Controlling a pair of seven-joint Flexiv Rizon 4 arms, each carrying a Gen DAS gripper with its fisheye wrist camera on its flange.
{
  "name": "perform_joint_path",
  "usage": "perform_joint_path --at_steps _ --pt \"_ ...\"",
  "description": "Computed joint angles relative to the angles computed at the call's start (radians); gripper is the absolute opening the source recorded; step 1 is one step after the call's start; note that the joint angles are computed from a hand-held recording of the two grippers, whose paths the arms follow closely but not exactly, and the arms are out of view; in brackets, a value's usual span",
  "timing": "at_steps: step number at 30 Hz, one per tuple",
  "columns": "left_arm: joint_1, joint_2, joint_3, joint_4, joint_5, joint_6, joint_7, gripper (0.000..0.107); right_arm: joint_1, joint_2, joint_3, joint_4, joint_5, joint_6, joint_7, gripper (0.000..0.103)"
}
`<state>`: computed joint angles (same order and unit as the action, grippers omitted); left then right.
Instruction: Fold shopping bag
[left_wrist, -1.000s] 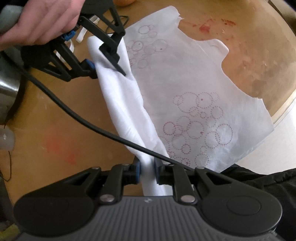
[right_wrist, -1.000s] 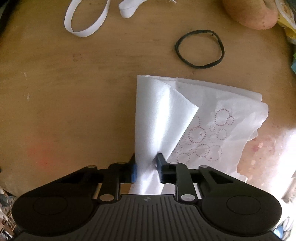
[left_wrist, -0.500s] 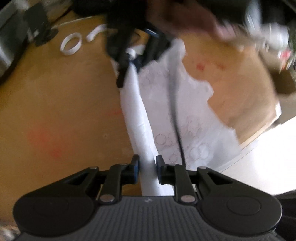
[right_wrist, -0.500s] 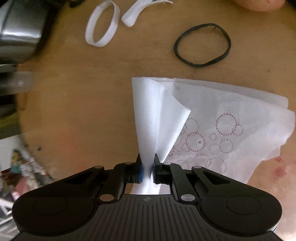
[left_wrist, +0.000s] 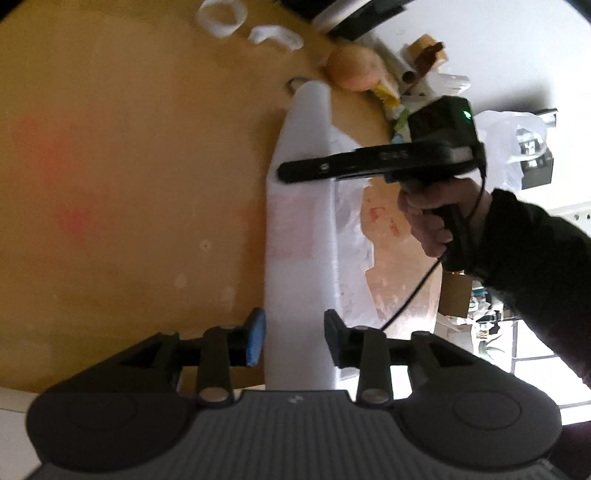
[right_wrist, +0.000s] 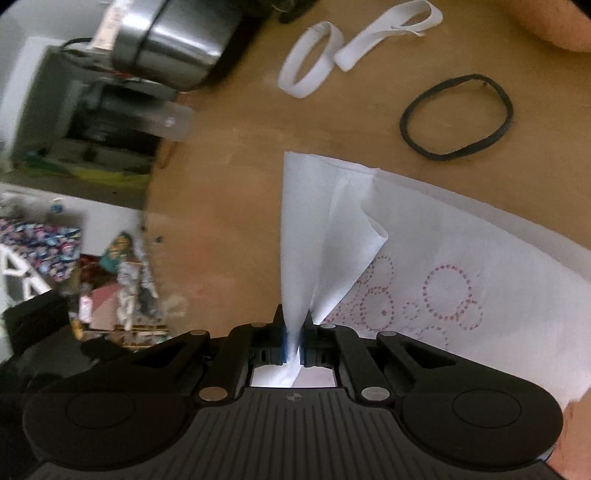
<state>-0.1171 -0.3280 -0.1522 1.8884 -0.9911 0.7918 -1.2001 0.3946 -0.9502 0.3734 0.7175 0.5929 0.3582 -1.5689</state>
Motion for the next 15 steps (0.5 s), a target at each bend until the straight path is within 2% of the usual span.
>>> perform_joint_path --at_steps 3,5,8,11,15 --pt "0.014 -0.015 -0.015 0.004 -0.059 -0.029 0.029 0.042 0.012 -0.032 0.015 -0.034 0.023 0.034 -0.031 0.002" --pt "0.019 -0.025 -0.022 0.004 -0.105 -0.051 0.048 0.05 0.006 -0.039 0.032 -0.031 0.049 0.063 -0.068 0.002" --pt "0.025 -0.048 -0.028 -0.001 -0.157 -0.083 0.064 0.052 0.019 -0.07 0.046 -0.053 0.08 0.103 -0.101 0.002" --pt "0.029 -0.072 -0.029 -0.009 -0.186 -0.102 0.058 0.059 0.013 -0.073 0.047 -0.058 0.089 0.11 -0.131 0.001" --pt "0.031 -0.102 -0.037 -0.019 -0.23 -0.096 0.049 0.061 0.032 -0.1 0.041 -0.097 0.086 0.111 -0.139 0.001"
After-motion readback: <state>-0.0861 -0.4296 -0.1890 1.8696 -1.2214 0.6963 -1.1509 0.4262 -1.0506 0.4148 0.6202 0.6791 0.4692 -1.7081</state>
